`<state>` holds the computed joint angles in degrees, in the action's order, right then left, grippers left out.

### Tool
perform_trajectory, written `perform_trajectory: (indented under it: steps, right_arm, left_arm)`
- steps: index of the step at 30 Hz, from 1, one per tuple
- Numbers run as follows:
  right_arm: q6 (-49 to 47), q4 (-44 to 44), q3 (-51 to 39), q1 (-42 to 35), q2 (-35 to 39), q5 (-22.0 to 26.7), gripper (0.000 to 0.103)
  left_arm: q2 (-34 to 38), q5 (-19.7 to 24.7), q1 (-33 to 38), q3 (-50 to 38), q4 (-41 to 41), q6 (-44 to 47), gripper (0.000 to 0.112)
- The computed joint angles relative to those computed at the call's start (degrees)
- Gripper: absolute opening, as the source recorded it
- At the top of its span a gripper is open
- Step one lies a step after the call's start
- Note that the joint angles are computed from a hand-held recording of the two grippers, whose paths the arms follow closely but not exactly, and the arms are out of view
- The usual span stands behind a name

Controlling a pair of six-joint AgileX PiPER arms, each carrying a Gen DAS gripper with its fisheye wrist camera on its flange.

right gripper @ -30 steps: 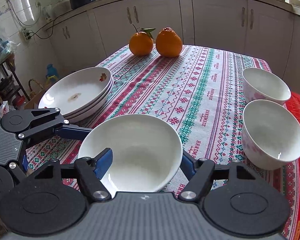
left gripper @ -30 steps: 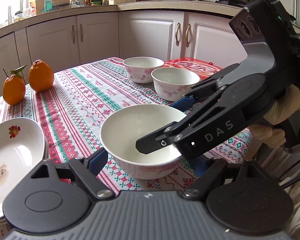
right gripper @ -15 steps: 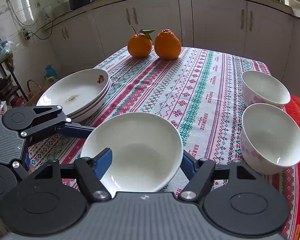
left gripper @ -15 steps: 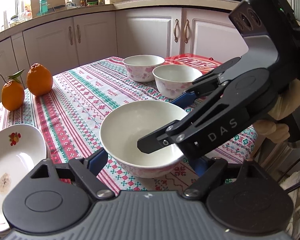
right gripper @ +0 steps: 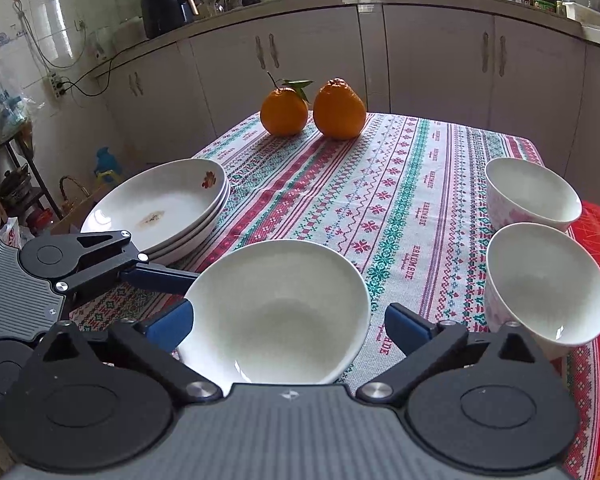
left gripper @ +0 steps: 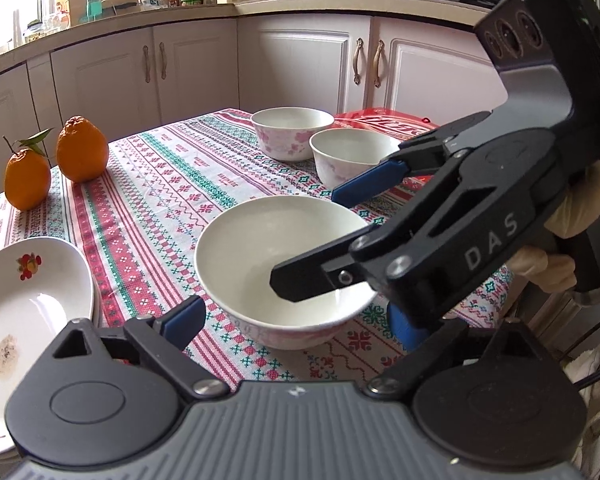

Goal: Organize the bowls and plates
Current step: 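Set the bowl down on the cloth and open the right gripper, then move the left gripper to another white bowl and grasp its rim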

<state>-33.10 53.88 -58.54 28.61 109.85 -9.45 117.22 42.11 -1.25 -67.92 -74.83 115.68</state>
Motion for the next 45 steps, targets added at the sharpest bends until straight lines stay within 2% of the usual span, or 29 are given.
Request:
perform_trajectory:
  steps: [8,13,14,18,23,26,31,37,41,45]
  right_arm:
    - [-6.68,6.85,5.10,1.85,-4.54,-6.02,0.103]
    - [-9.80,10.23,9.83,3.69,-8.04,-12.43,0.103]
    - [-9.96,10.63,10.94,4.10,-8.70,-13.93,0.103]
    - [-7.06,9.19,15.56,4.57,-11.43,-17.62,0.103]
    - [-4.06,6.99,20.56,4.40,-13.10,-21.35,0.103]
    - [-5.72,9.10,21.71,4.24,-12.35,-23.41,0.103]
    - [-8.30,11.02,22.23,3.22,-10.12,-25.62,0.103]
    - [-2.34,3.07,23.15,-0.94,-8.36,-25.56,0.103]
    - [4.47,-4.61,23.48,-4.97,-7.16,-24.63,0.103]
    - [5.47,-8.31,22.10,-7.61,-4.92,-23.94,0.103]
  left_arm:
    - [-3.77,0.82,0.80,2.91,0.85,1.78,0.097]
    - [-6.28,1.16,0.50,3.55,1.12,1.82,0.097]
    - [-6.36,1.81,0.47,2.98,1.67,0.72,0.101]
    - [-6.50,5.38,0.66,1.46,0.20,-0.73,0.102]
    - [-6.13,3.90,-2.95,-3.19,5.39,-8.84,0.102]
    - [-6.01,0.58,-6.11,-5.01,5.34,-9.32,0.102]
    - [-2.58,-1.49,-10.46,-12.17,7.50,-14.66,0.102]
    - [4.74,-1.03,-15.85,-24.74,18.02,-26.75,0.102]
    - [11.23,1.93,-18.80,-34.96,25.65,-36.92,0.102]
    - [18.10,4.62,-21.04,-46.19,33.40,-49.06,0.099]
